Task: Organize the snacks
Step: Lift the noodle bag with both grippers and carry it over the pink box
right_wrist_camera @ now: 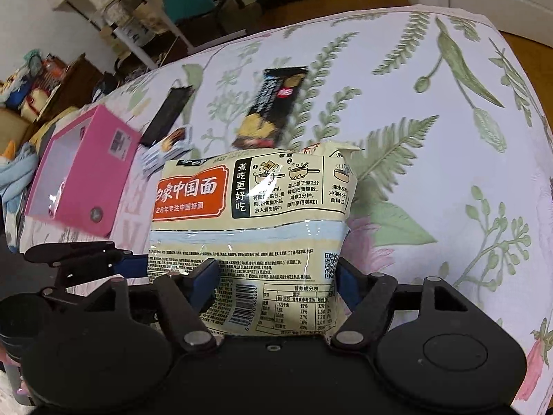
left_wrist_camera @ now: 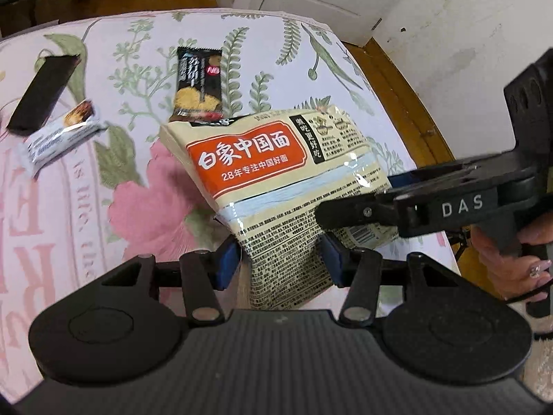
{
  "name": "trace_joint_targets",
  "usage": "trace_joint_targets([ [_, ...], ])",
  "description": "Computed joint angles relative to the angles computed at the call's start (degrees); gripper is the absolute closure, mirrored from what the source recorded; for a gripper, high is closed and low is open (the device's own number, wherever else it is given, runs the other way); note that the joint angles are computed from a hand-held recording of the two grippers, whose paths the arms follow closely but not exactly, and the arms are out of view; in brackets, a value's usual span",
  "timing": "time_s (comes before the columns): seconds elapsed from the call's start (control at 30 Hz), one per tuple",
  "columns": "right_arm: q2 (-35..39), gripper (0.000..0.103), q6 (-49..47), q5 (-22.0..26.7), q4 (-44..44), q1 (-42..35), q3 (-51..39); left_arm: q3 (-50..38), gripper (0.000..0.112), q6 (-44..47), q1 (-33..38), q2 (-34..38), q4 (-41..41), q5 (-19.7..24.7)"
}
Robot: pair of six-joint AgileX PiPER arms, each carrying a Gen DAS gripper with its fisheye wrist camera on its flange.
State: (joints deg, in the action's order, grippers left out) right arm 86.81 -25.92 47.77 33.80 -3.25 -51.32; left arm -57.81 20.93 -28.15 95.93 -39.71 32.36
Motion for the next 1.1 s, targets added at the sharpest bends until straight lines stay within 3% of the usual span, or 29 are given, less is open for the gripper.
trace_joint_targets([
  [0.2,-2.81,0.026,3.39,0.02,-2.3,6.67,0.45,8.0,0.063,0.14,2.17,-8.36,0.78,-0.02],
  [0.3,-4.21,0.025,5.73,-0.75,-4.34,11.67,0.76,10.66,0.063,-0.93,4.33,-12.34,2.4,2.11],
  [0.47,-9.12,0.025,12.86,-5.88,-6.19,20.69,3.46,14.73,0.063,0.19,9.89,-20.57,5.69,6.05],
  [0.8,-7.75,0.03,17.36,-2.44,-4.17,33.36,-8.58,13.0,0.062,19.46,41.85,-28.79,1.81,30.36],
  [0.9,-3.85,0.031,18.56,-1.64,-4.08,35.87,-14.84,9.59,0.062,23.3,49.85,-27.56,1.58,34.95],
  [1.1,6.12,0.033,25.35,-5.64,-7.31,41.8,-26.49,1.59,0.062,27.79,59.47,-20.67,1.54,36.51],
])
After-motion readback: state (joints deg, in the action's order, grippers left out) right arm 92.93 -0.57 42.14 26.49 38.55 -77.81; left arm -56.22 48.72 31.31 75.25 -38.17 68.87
